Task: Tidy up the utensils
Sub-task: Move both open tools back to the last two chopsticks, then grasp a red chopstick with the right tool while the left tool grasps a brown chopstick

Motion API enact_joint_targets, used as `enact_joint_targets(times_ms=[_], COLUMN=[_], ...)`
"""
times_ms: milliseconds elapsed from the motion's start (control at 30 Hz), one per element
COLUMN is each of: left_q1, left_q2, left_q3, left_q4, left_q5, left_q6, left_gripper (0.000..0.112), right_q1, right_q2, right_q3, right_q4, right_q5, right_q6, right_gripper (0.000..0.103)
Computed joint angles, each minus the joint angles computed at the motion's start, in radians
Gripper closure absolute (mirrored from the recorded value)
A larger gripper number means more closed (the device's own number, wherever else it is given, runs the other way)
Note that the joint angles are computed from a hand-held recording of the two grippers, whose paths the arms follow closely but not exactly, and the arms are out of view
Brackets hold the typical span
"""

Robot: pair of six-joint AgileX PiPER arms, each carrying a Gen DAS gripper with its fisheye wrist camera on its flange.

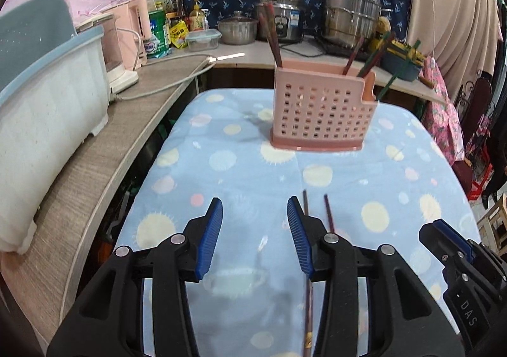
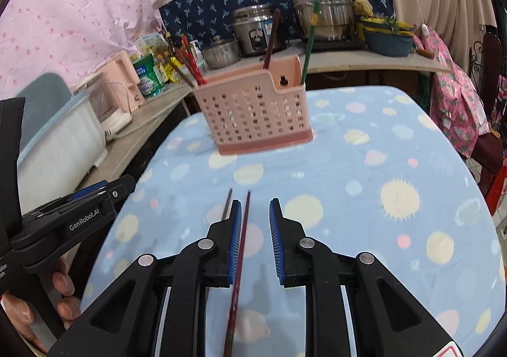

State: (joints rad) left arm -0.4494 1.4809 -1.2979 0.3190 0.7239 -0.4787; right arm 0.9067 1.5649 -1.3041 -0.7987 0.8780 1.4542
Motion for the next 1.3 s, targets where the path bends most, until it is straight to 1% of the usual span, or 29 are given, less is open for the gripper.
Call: enact_joint_targets(times_ms=[167,500,733,900,1033,1100,1133,1167,1200,1300], left_q1=[-0.004,-0.006,-0.016,-0.022,-0.013,-0.015,-0.017,-0.020,-0.021,-0.022], left_q2=[-0.039,-0.101,-0.130,-0.147,-0.156,-0.161,-0.164,-0.169,-0.171,-0.174], left_q3=[0.117,0.261,0.337,0.366,0.375,0.378,0.380,0.383,0.386,0.392], left_q4=[0.015,0.019,0.006,0.002,-0.008,-0.006,-0.003,0.001,0.001,-0.006], left_q5=[-0.032,-0.061,-0.061,-0.054,-0.050,-0.047,-0.045,-0.044,-0.044,-0.043], left_q6=[-0.025,-0.040,-0.030,-0.029,-0.020,-0.023,-0.026,-0.031,-0.031,-0.027], left_gripper=[0.072,0.072,0.072,0.072,0.072,0.070,0.067,0.063,0.062,0.062], right_q1=[0.045,0.115,0.175,0.201,0.212,0.214,0.212,0.212,0.215,0.230], right_q2=[-0.002,0.020,0.052,0.093,0.118,0.126,0.129,0.129,0.131,0.141], right_q3=[0.065,0.138,0.165,0.151,0.133,0.129,0.129,0.131,0.131,0.123], right_q4=[0.000,0.032,0.055,0.082,0.083,0.081,0.083,0.079,0.073,0.056], right_q5=[0.010,-0.007,-0.045,-0.066,-0.061,-0.055,-0.055,-0.055,-0.051,-0.013], right_q6=[0.051,0.104,0.145,0.137,0.135,0.136,0.134,0.136,0.139,0.137], right_gripper=[0.084,0.084,0.084,0.084,0.084,0.084,0.084,0.085,0.086,0.094])
